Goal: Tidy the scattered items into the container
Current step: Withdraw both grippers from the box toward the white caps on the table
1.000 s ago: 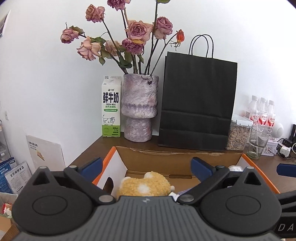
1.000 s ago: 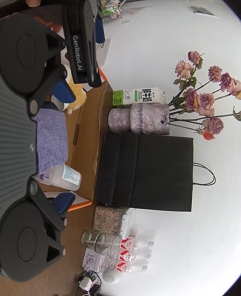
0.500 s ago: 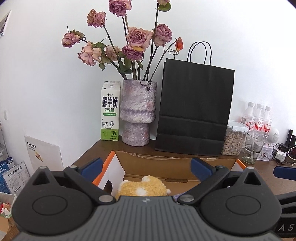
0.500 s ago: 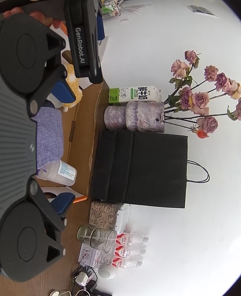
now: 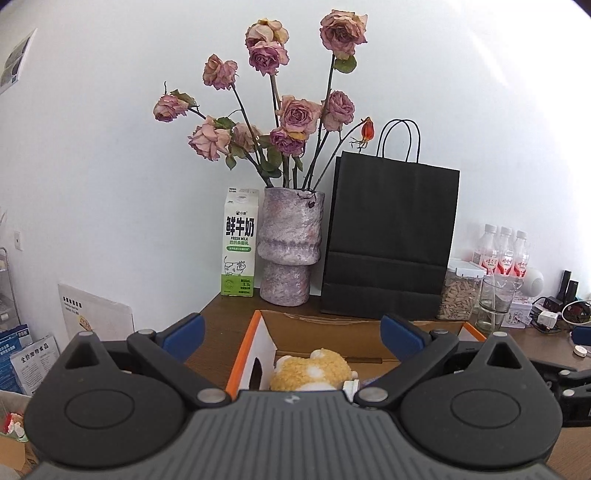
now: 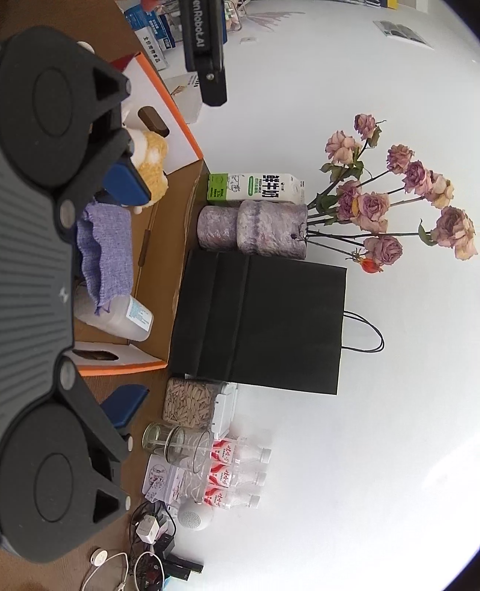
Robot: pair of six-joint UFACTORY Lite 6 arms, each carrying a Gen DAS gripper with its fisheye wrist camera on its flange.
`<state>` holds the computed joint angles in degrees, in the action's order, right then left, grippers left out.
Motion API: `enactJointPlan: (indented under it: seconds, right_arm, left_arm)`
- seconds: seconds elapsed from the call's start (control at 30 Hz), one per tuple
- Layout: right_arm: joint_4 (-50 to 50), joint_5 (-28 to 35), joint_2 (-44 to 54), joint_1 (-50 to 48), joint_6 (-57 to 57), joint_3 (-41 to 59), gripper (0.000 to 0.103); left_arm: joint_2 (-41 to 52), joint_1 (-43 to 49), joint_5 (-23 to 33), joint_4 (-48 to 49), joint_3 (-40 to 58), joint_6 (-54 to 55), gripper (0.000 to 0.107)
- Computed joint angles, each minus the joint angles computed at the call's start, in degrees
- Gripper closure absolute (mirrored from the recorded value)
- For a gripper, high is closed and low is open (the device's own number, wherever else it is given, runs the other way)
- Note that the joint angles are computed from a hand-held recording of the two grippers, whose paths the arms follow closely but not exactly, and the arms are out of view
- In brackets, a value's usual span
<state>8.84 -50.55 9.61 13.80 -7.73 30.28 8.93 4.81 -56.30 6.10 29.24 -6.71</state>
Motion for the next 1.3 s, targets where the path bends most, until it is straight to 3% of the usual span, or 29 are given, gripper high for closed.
enactJointPlan:
  seconds: [0.3,0.63,0.93,1.3]
  right_arm:
    - [-1.0,-6.3,-6.4,-3.1,-0.2,-12.8,0.000]
    - [-7.6,-12.8,2.8,-14.3,3.0,-18.1,0.000]
    - [-9.3,-10.6,10.4,-19.3,1.3,-15.4,0.000]
    - [-19.5,-3.1,15.4,-25.9,8.7,-8.8,0.000]
  left_arm:
    - [-3.0,10.7,-3.6,9.3,-7.8,0.4,0.004]
    - [0.9,23.3,-5.3,20.1,-11.6,2.3,0.004]
    - [7.9,26.7,-2.8,23.2,-10.2,5.1,0.004]
    - [14.0,23.0,6.6,21.8,-3.0,3.5,0.004]
